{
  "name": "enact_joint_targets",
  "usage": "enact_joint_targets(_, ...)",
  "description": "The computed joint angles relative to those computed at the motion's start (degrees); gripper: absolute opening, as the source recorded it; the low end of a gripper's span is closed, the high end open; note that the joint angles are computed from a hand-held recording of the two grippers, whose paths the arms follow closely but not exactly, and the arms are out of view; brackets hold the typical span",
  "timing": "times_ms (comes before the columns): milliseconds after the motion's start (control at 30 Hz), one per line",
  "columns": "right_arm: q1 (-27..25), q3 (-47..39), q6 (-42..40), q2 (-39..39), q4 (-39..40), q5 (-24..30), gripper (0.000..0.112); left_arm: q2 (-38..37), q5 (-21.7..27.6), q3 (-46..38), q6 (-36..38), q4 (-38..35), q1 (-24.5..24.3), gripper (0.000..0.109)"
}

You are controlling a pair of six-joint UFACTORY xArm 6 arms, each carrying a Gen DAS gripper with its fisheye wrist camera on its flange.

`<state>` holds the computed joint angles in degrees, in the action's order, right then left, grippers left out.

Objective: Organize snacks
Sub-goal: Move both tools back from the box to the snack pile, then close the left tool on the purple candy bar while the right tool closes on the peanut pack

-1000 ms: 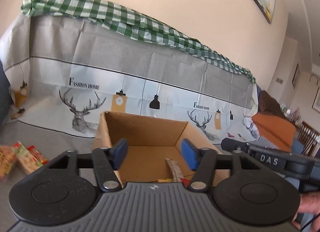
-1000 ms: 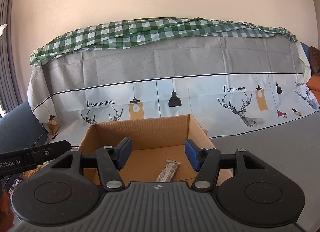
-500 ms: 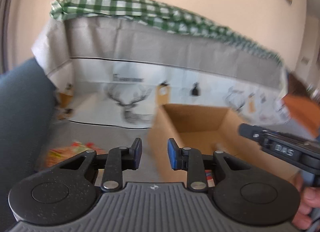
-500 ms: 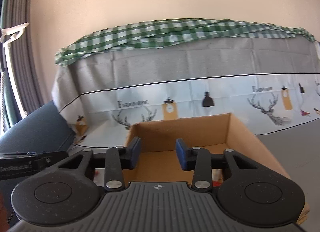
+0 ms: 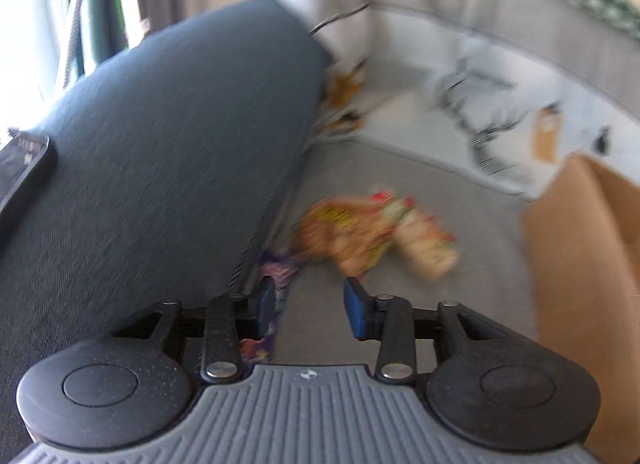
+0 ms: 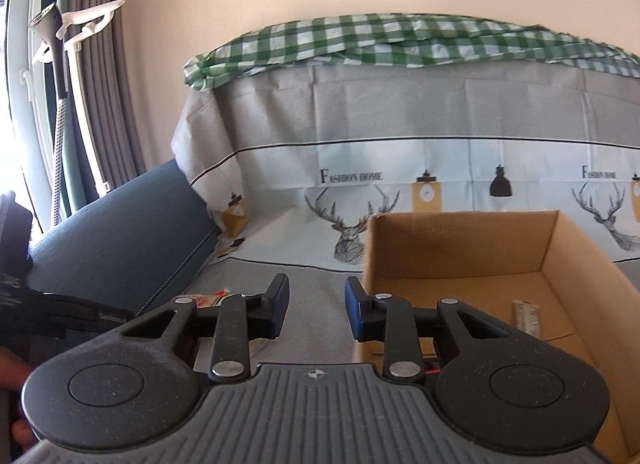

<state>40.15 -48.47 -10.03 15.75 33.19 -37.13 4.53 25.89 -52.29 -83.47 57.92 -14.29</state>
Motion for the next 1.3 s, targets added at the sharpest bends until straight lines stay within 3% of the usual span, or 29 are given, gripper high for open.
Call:
enact_joint_targets(233, 3.3, -4.2, -7.3, 3.6, 4.0, 0.5, 0.032, 7.8, 13.8, -8.4, 8.9, -5.3, -4.7, 0.060)
enact_joint_targets(433, 4.0, -6.0, -9.6, 4.7, 5.7, 1.9, 0.033, 13.0, 17.0, -13.1, 12.7, -11.7, -4.2, 0.059)
enact_joint_targets(500, 3.8, -6.2, -9.1, 4.7, 5.8, 2.7, 0.033, 14.2, 17.1, -14.0, 13.7, -14.1, -3.6, 0.051)
enact_joint_targets(567, 3.7, -6.3, -8.9, 4.7, 6.0, 3.1, 0.033, 14.3, 15.3, -13.7, 13.1, -15.7, -2.5, 0.046)
enact_joint_targets(633, 3.7, -6.5, -9.1, 4.7, 6.2, 3.5, 0.033, 13.7, 12.7, -12.6, 12.6, -16.6, -1.4, 0.033)
enact_joint_targets(667, 3.8, -6.6, -9.2, 4.8, 6.3, 3.7, 0.033, 13.4, 11.9, -12.1, 12.8, -16.9, -1.0, 0.019)
enact_joint_targets(700, 3.8, -6.8, -9.4, 4.9, 6.4, 3.8, 0.033, 13.0, 11.7, -11.7, 12.6, -16.9, -0.8, 0.016)
enact_joint_targets(900, 4.4, -9.3, -12.1, 6.5, 8.0, 5.4, 0.033, 8.3, 3.1, -5.8, 10.3, -17.8, 1.5, 0.014)
enact_joint_targets(1067, 5.1, -12.9, -15.5, 9.1, 9.8, 7.7, 0.033, 5.9, -4.9, -1.8, 12.8, -23.9, 3.7, 0.015)
enact_joint_targets(1300, 6.1, -18.7, -20.3, 13.1, 13.4, 10.1, 0.033, 6.8, -8.1, -1.2, 20.4, -35.6, 4.1, 0.015)
